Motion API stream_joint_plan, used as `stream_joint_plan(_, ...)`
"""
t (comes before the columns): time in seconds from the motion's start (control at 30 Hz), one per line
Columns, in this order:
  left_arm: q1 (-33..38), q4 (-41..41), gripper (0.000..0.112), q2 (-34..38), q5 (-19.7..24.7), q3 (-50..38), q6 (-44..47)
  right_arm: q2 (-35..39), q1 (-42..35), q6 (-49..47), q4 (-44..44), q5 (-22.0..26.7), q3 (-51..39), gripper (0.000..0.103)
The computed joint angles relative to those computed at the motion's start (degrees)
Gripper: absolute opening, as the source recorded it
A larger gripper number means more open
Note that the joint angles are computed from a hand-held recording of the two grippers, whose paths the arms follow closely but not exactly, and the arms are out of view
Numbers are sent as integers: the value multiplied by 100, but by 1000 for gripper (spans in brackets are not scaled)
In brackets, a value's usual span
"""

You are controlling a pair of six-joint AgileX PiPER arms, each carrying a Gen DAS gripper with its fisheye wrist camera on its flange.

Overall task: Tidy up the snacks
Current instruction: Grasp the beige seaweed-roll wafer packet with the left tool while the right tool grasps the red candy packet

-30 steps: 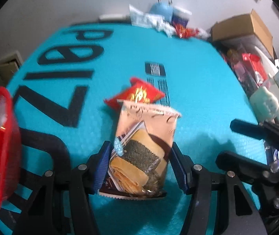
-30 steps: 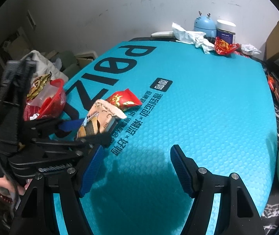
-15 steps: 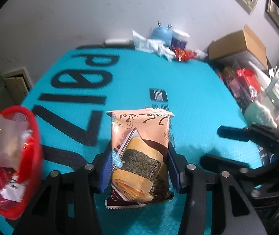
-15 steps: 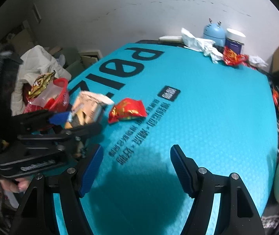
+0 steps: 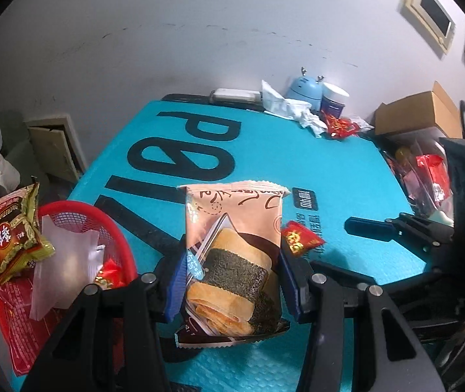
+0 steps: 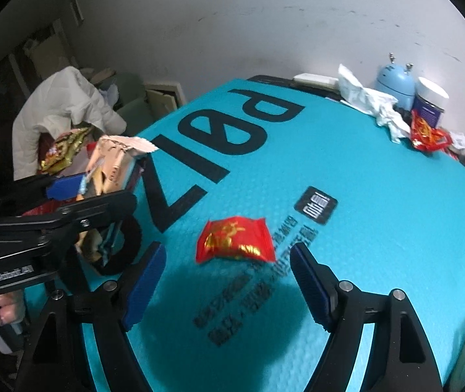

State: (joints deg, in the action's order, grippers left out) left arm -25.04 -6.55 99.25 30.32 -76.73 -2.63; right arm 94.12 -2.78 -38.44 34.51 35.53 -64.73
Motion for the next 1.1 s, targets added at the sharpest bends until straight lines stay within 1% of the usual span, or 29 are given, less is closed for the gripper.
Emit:
stream_joint_plan(0.17,129,-86,48,142,26,-115,58,478,215,127,-203,-171,-320,79)
stream_joint_plan(0.23,165,-105,48,194,53,-160,77,651,323,348,-450,-293,-406,79)
stream_joint_plan(0.43,230,-203,48,299,92,-205,163,907,459,445,-563,-385,-468,78)
stream_joint_plan(0.5,242,-232,48,326,103,-214,175,914,517,586,-743,-464,-451,74)
stream_joint_plan(0.53,240,-221,48,336,106,-219,166,922,536,649,-827,-491,-450,70)
stream_joint_plan(0.57,244,-219,48,351,110,-229,170,928,553,756,-941,-511,-453,64)
stream_joint_plan(0.6,245,-221,48,364,115,-235,169,929,557,827,-1016,-509,-457,61)
stream_joint_plan(0.7,239,-249,48,369,126,-227,170,908,463,598,-765,-433,-436,56)
stream_joint_plan(0.73,232,-247,48,364,125,-218,161,893,439,571,-726,-400,-425,51)
stream_joint_plan(0.9,186,-272,48,336,138,-179,158,756,365,554,-652,-353,-279,51)
stream_joint_plan(1.1,62,-325,48,179,128,25,124,379,175,413,-426,-330,132,51)
